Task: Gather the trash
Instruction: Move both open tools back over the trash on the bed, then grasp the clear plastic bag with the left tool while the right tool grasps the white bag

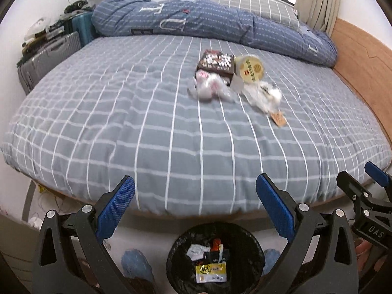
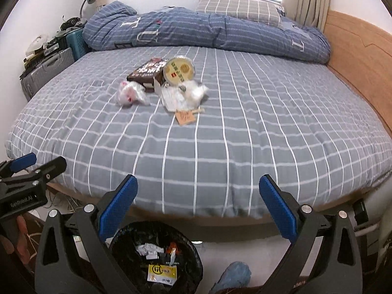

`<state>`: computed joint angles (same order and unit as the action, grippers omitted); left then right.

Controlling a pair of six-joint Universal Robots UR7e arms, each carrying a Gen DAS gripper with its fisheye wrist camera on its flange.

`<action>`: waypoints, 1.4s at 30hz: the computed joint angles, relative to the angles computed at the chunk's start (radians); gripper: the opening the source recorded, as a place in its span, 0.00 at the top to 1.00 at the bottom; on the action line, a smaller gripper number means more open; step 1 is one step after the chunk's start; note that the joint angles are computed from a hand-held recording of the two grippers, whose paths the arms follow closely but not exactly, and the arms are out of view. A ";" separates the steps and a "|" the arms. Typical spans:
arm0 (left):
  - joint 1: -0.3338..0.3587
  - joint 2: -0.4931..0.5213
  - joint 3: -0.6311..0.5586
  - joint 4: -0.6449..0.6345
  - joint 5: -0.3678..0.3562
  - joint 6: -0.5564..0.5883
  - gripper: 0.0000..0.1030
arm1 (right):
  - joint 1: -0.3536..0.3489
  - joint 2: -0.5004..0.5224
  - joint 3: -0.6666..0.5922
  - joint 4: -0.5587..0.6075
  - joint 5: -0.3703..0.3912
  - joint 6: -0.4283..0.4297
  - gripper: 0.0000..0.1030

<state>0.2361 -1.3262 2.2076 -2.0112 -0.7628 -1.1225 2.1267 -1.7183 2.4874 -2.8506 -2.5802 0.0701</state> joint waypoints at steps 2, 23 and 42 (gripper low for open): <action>0.026 0.016 -0.022 -0.017 0.018 0.032 0.06 | -0.020 0.023 -0.019 -0.035 0.016 -0.039 0.07; 0.310 0.329 -0.277 -0.390 0.078 0.464 0.06 | -0.294 0.344 -0.282 -0.348 0.224 -0.418 0.07; 0.435 0.514 -0.452 -0.462 0.045 0.598 0.06 | -0.426 0.484 -0.421 -0.294 0.341 -0.456 0.25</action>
